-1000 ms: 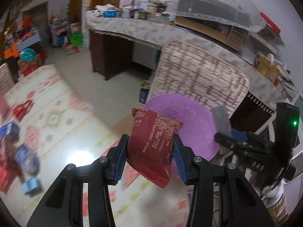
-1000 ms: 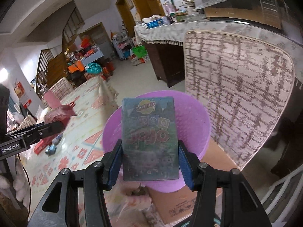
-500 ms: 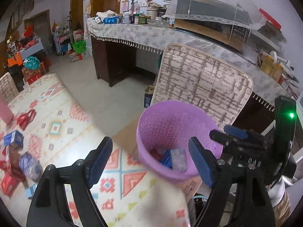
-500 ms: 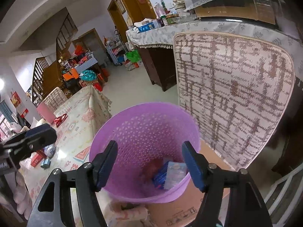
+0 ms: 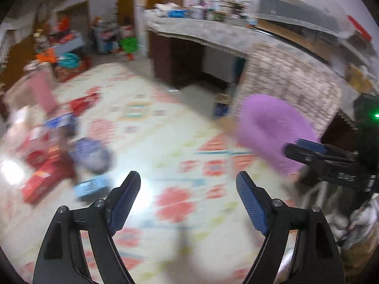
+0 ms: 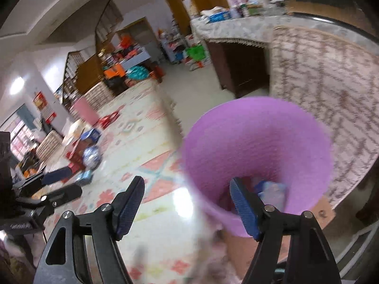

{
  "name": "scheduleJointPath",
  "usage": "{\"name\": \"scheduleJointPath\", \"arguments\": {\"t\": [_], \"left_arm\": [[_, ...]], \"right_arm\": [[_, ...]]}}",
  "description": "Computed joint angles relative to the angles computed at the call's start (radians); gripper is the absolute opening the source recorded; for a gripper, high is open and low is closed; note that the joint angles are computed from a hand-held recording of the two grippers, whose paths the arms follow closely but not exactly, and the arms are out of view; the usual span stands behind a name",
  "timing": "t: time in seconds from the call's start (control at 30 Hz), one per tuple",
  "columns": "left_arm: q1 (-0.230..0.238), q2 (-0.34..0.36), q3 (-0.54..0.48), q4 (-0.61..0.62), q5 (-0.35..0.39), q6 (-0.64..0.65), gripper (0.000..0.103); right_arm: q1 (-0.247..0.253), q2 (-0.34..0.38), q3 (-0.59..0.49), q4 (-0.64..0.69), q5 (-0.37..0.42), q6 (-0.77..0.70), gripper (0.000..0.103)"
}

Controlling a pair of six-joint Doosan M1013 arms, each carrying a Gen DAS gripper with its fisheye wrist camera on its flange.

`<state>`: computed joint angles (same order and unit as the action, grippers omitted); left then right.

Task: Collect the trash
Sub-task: 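Grasp the red cigarette carton with the left tool while the right tool grasps a red box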

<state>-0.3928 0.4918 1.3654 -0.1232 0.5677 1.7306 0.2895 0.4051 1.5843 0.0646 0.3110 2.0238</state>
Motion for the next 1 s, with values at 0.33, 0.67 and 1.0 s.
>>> {"name": "scheduleJointPath", "arguments": {"t": [0.33,0.67,1.0], "left_arm": [[0.157,0.002,0.017,0.295,-0.005,-0.281,0.082],[0.227,0.104,-0.113,0.193,0.093,-0.101,0.082],[0.225,0.186,-0.222,0.137,0.2,-0.011,0.082]], "right_arm": [[0.072,0.061,-0.087,0.099,0.071,-0.14,0.079],[0.106,0.106,-0.164,0.066,0.153,-0.117,0.079],[0.124,0.138,-0.22,0.037,0.207,-0.092,0.079]]}}
